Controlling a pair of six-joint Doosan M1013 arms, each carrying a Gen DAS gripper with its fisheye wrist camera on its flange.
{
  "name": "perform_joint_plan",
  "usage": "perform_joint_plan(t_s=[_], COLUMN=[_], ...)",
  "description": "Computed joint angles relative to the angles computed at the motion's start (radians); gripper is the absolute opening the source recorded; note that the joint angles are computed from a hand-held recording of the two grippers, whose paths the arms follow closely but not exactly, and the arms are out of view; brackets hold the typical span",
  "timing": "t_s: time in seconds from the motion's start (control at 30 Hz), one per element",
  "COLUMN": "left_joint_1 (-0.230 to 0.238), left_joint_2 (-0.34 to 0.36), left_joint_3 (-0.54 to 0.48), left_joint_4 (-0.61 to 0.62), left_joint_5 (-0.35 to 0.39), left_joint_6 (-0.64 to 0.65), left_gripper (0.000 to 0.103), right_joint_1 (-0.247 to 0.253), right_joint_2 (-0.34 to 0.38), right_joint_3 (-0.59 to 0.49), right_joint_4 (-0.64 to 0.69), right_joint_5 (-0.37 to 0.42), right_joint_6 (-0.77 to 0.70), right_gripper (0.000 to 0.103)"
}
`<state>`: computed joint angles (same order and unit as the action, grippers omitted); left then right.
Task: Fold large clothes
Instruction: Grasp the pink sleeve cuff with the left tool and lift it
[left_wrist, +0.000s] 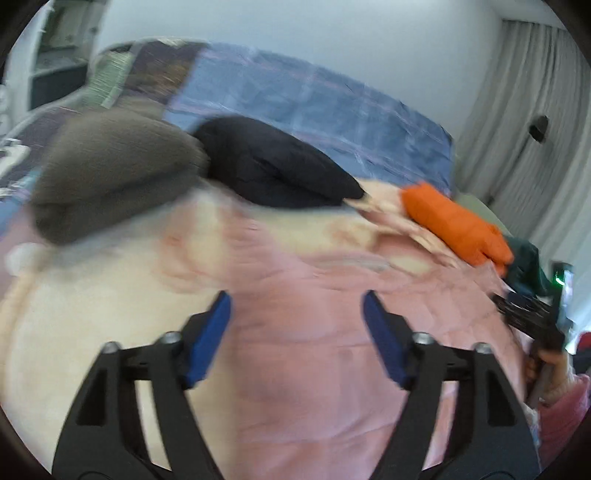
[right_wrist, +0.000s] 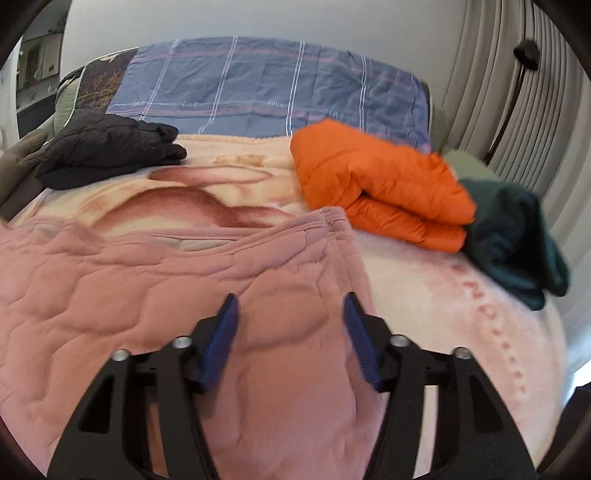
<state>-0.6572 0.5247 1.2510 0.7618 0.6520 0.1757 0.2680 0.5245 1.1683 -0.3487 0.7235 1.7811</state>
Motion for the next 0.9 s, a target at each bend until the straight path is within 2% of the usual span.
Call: perform_joint_plan(t_s=[0.03,0.07,0.1,0.13,0.2,0.3,0.4,0.47,0.5,0.6,0.63,0.73,0.83,0.9], left_joint_1=[0.002,0.013,0.027,0.051,0.073,0.098,0.129,0.142,0.148,0.159,0.157,0.150,0.150,0.151], left_joint_2=[-0.012,-0.022,-0.030,-0.040,-0.039,-0.007,0.062,0.095,0.102,0.091,0.084,0.082,0.080,0.079], left_joint_3=[0.019,0.037,0.052,0.079,0.091,0.054,-0.044,-0.083,-0.084,-0.012,0.007,0.008,0.016,0.021], left_joint_4=[0.030,0.008,-0.043,-0.147,-0.269,-0.502,-0.832,-0.936,-0.985,-1.204,-1.232,-1.172,-1.220,-1.246], left_joint_5=[0.029,0.017,-0.021,-0.111,-0.183,-0.231,-0.172,-0.132,-0.139,-0.275,-0.304,-0.313,-0.329,-0.336], left_joint_6=[-0.022,-0.014,0.017,0.075,0.166,0.430,0.768,0.858,0.890,1.061,1.088,1.041,1.085,1.110], left_gripper=[0.080,0.080,0.080,0.080,0.080,0.081,0.084,0.087,0.087,0.086,0.086,0.085,0.085,0.085], right_joint_1=[0.004,0.009,0.014,0.029,0.056,0.098,0.141,0.172,0.189,0.231,0.246,0.263,0.277,0.296], right_joint_2=[-0.014,-0.035,-0.050,-0.075,-0.111,-0.171,-0.215,-0.228,-0.231,-0.238,-0.239,-0.231,-0.222,-0.217], right_joint_3=[0.015,0.036,0.051,0.082,0.126,0.196,0.254,0.278,0.288,0.326,0.339,0.344,0.340,0.347], right_joint_4=[0.010,0.064,0.098,0.120,0.135,0.290,0.495,0.552,0.561,0.521,0.480,0.439,0.416,0.316], right_joint_5=[-0.010,-0.020,-0.030,-0.057,-0.106,-0.168,-0.188,-0.175,-0.169,-0.209,-0.235,-0.236,-0.235,-0.261], right_joint_6=[-0.008,-0.062,-0.106,-0.155,-0.227,-0.461,-0.741,-0.863,-0.908,-0.974,-0.976,-1.004,-1.021,-0.978], right_gripper=[0.064,0.064,0.064,0.064,0.064,0.069,0.071,0.071,0.071,0.071,0.071,0.071,0.071,0.071])
